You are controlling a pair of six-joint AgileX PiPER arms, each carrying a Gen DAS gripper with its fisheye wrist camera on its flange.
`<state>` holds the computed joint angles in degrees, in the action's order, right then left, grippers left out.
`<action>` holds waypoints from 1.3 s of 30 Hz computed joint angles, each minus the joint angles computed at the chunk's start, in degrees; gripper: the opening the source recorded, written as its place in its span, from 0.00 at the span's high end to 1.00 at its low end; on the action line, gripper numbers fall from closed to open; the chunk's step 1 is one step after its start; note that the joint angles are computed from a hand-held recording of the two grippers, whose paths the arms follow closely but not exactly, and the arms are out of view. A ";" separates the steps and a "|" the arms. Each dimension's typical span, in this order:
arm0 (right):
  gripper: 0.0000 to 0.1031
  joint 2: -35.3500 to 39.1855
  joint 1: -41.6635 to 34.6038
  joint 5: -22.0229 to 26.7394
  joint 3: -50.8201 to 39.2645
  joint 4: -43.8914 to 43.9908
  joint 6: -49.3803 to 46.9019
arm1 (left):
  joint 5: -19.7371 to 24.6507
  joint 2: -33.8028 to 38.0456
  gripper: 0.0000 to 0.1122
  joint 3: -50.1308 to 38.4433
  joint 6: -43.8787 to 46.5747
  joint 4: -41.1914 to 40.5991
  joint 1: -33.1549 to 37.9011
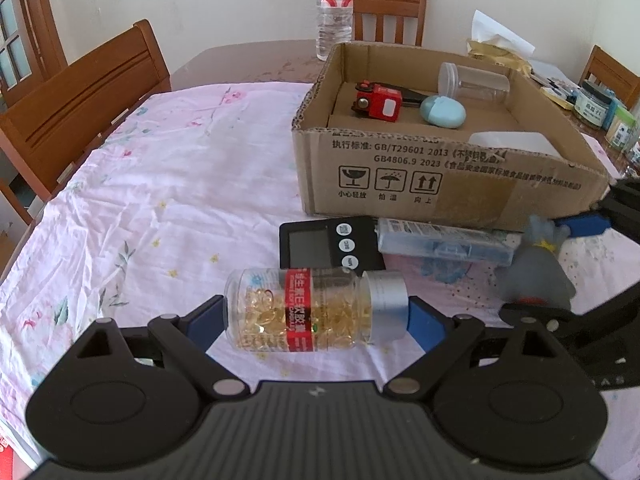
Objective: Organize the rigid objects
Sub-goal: 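Grasp the grey rubber toy with the right gripper while the left grasps the capsule bottle, then release the grey toy into the box with the right gripper while the left lowers the bottle in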
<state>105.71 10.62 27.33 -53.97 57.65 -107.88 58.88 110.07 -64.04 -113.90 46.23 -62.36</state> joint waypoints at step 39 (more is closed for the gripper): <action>0.24 -4.94 -4.42 15.43 -16.95 -13.67 27.88 | -0.80 -16.59 0.17 1.74 26.28 -0.32 2.92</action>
